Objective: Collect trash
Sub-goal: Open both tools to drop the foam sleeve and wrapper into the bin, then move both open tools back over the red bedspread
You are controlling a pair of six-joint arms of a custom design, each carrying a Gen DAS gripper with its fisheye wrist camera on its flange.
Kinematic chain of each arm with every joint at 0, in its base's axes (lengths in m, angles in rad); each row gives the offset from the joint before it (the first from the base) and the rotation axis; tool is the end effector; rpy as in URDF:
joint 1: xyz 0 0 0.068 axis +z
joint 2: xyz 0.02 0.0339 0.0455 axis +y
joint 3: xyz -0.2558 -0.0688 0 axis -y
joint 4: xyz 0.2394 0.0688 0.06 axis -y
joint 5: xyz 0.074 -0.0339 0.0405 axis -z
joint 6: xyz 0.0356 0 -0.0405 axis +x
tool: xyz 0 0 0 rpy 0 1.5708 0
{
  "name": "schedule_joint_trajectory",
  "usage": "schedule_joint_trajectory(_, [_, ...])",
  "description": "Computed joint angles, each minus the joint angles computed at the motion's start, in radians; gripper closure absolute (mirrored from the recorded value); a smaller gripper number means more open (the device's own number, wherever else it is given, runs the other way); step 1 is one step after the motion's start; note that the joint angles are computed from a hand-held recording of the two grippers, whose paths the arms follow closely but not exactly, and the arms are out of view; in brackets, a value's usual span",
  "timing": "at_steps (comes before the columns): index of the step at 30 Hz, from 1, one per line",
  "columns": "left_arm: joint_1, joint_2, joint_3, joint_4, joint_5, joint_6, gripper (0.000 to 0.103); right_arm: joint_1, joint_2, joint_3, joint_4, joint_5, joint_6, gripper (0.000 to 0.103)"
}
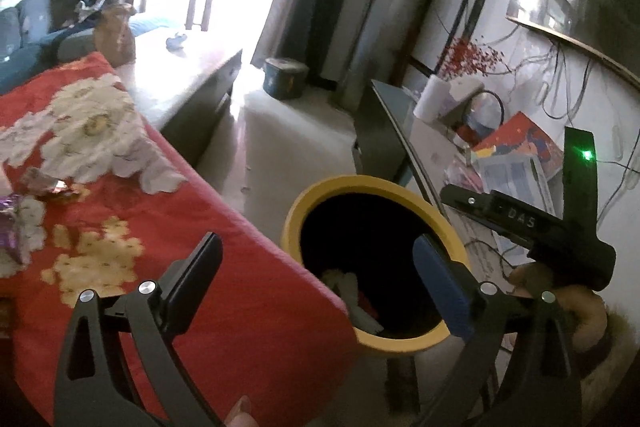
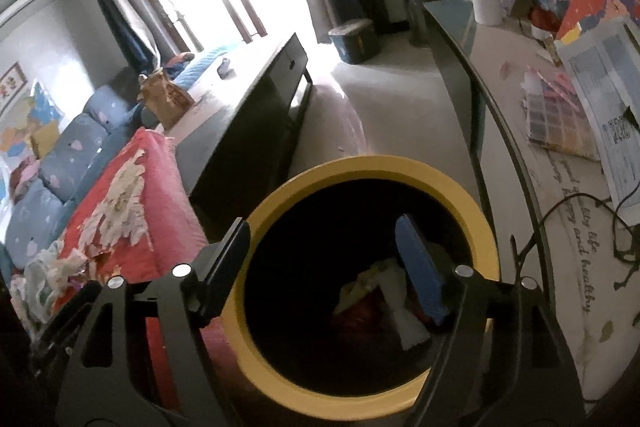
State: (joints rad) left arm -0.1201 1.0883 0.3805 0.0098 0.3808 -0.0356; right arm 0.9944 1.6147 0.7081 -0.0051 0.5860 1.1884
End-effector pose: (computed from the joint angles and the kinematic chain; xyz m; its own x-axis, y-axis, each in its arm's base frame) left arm 0.2012 -0.0376 0.1612 -0.6517 0.0454 -0.7571 0.3710 0.8897 -0.2660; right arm 0.1743 0.2320 0.1356 -0.6376 0.4374 -0.6341 0.2079 0.8903 0.4050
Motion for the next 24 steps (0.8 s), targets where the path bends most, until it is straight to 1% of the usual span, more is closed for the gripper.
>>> schedule_joint_trajectory(2, [0.041,-0.053,-0.012,-0.030,0.009,0.017,0.010,0.013,0.000,0.017,-0.013,0.013,-0.008,0.033])
schedule_joint_trajectory(6, [0.107,-0.114,-0.008,-0.082,0.031,0.031,0.009,0.040,0.013,0.056,-0.031,0.027,-0.031,0.031])
schedule_joint_trajectory(12, [0.214,-0.203,-0.014,-0.139,0.076,0.061,0.009,0.074,0.035,0.116,-0.066,0.046,-0.058,0.030])
schedule_joint_trajectory(24, [0.456,-0.257,0.004,-0.218,0.197,0.138,0.009,0.151,0.113,0.243,-0.082,0.053,-0.139,0.030])
